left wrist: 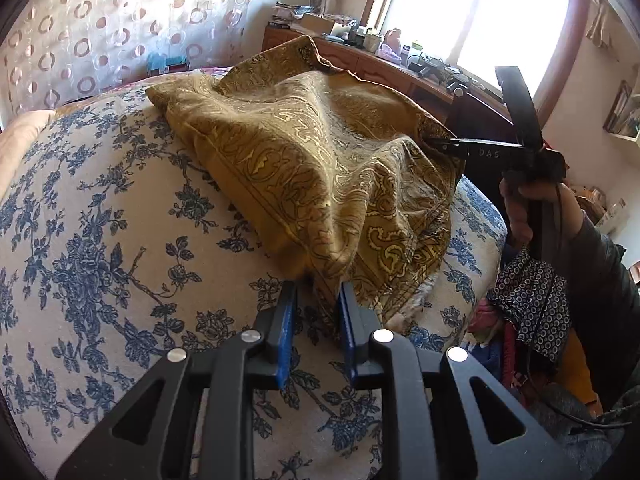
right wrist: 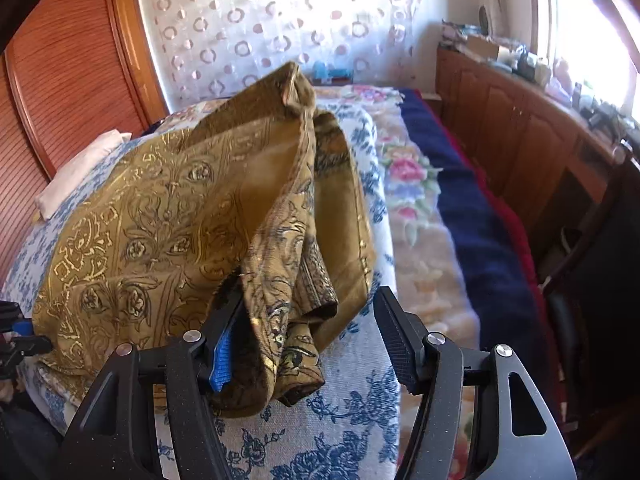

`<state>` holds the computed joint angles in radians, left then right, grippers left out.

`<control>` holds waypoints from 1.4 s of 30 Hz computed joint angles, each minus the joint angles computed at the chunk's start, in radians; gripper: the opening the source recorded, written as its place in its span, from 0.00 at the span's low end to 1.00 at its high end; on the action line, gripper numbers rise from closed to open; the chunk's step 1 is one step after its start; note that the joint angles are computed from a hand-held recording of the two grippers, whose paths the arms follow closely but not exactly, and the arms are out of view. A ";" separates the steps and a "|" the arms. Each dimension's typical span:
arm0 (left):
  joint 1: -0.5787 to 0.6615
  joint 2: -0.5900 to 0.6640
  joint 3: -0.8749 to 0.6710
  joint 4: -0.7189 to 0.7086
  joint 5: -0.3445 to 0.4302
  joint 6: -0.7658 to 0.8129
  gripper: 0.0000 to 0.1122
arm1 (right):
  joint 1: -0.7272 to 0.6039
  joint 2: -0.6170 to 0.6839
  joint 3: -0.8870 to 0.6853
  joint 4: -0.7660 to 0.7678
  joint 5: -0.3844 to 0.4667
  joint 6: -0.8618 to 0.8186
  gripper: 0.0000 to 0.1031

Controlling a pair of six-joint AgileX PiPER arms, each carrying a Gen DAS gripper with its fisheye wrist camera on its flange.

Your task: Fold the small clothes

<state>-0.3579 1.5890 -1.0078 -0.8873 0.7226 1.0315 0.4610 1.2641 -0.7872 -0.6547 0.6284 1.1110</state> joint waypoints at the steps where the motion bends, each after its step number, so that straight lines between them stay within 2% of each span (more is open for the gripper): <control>1: -0.001 0.001 0.000 0.001 -0.002 0.000 0.17 | -0.007 0.000 0.005 0.011 -0.013 -0.008 0.61; 9: -0.008 0.005 0.000 0.001 -0.011 -0.001 0.17 | -0.061 -0.036 0.045 0.105 -0.098 -0.071 0.62; 13: -0.008 0.006 0.000 0.002 -0.012 -0.001 0.18 | -0.056 -0.077 0.071 0.099 -0.119 -0.036 0.69; 16: -0.008 0.006 0.000 0.000 -0.013 0.000 0.18 | 0.040 -0.104 0.077 -0.092 -0.044 0.184 0.75; 18: -0.009 0.007 0.000 -0.001 -0.014 0.001 0.18 | 0.092 -0.121 0.075 -0.169 0.004 0.262 0.78; 22: -0.010 0.008 -0.001 -0.001 -0.015 -0.001 0.18 | 0.133 -0.119 0.059 -0.198 0.031 0.274 0.82; 26: -0.011 0.009 -0.007 0.001 -0.012 -0.002 0.18 | 0.120 -0.027 0.022 -0.182 0.093 0.257 0.82; 30: 0.006 0.022 -0.013 -0.036 0.023 0.039 0.15 | 0.034 -0.017 0.050 -0.070 -0.023 0.157 0.82; 31: 0.013 0.027 -0.013 -0.057 0.043 0.066 0.07 | 0.038 -0.019 0.053 -0.082 -0.022 0.163 0.77; 33: 0.011 0.011 0.002 -0.079 0.033 0.098 0.02 | 0.030 -0.025 0.052 -0.047 -0.035 0.122 0.65; 35: 0.017 -0.008 0.015 -0.115 0.034 0.133 0.01 | 0.025 -0.024 0.044 -0.002 -0.050 0.062 0.42; 36: 0.023 -0.018 0.016 -0.132 0.040 0.146 0.01 | 0.026 -0.021 0.040 0.013 -0.051 0.040 0.38; 38: 0.043 -0.042 0.022 -0.165 0.055 0.176 0.01 | 0.030 -0.025 0.036 0.049 -0.054 -0.008 0.15; 40: 0.073 -0.057 0.011 -0.186 0.084 0.188 0.01 | 0.028 -0.037 0.030 0.090 -0.061 -0.053 0.08; 42: 0.120 -0.065 -0.008 -0.206 0.128 0.196 0.01 | 0.035 -0.060 0.027 0.104 -0.062 -0.062 0.07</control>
